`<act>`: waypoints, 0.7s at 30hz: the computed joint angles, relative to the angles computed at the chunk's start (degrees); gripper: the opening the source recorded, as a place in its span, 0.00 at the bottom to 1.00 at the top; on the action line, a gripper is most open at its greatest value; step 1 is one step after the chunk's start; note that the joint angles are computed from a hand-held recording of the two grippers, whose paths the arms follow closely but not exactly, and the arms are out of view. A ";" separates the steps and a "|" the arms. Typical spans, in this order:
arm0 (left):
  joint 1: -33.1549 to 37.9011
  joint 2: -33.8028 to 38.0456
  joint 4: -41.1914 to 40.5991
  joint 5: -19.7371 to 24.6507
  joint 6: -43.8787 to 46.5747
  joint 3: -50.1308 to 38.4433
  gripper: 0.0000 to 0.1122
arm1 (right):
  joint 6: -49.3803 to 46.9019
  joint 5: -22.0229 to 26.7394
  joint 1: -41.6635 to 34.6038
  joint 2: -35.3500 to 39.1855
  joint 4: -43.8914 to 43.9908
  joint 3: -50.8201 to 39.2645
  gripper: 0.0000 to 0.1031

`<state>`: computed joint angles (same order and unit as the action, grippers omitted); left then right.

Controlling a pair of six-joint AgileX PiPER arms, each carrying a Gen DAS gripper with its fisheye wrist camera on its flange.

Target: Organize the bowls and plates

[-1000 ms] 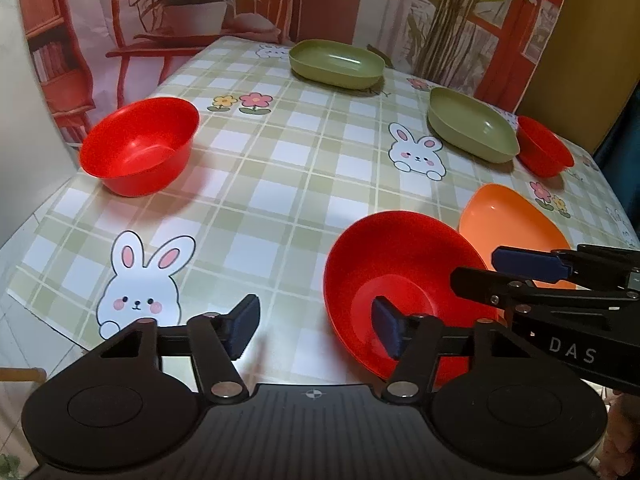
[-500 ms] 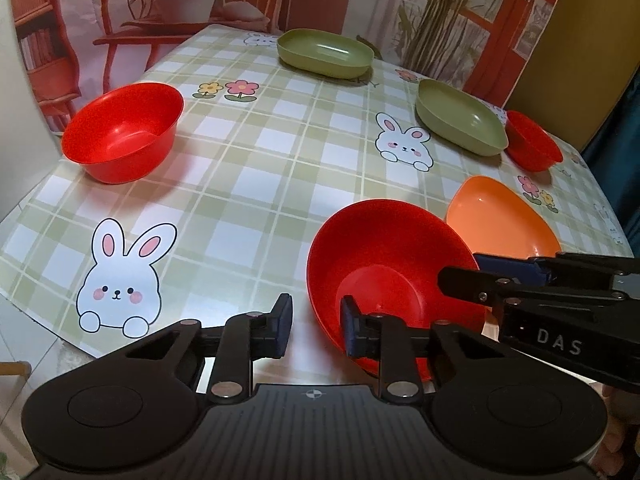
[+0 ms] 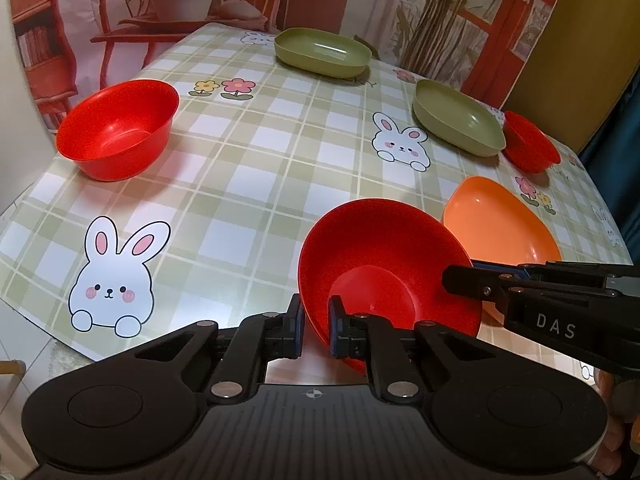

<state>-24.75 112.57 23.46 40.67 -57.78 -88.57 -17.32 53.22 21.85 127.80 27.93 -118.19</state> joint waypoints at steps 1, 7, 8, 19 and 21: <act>-0.02 -0.05 0.20 0.05 -0.26 -0.01 0.11 | 0.11 -0.04 0.02 -0.06 0.08 -0.03 0.07; -0.01 -0.03 0.85 1.27 0.36 -2.05 0.11 | 0.21 -0.86 -0.62 -0.68 1.66 -0.48 0.06; -0.06 0.21 0.92 1.83 0.91 -3.12 0.11 | 0.35 -0.95 -0.93 -0.83 1.99 -0.65 0.06; -1.26 6.94 -0.69 9.11 12.25 -25.24 0.11 | 2.76 -1.90 -7.22 -1.30 4.23 -7.20 0.06; -1.65 9.67 -1.93 11.23 14.94 -31.43 0.11 | 2.45 -2.36 -8.71 -1.51 5.00 -7.82 0.06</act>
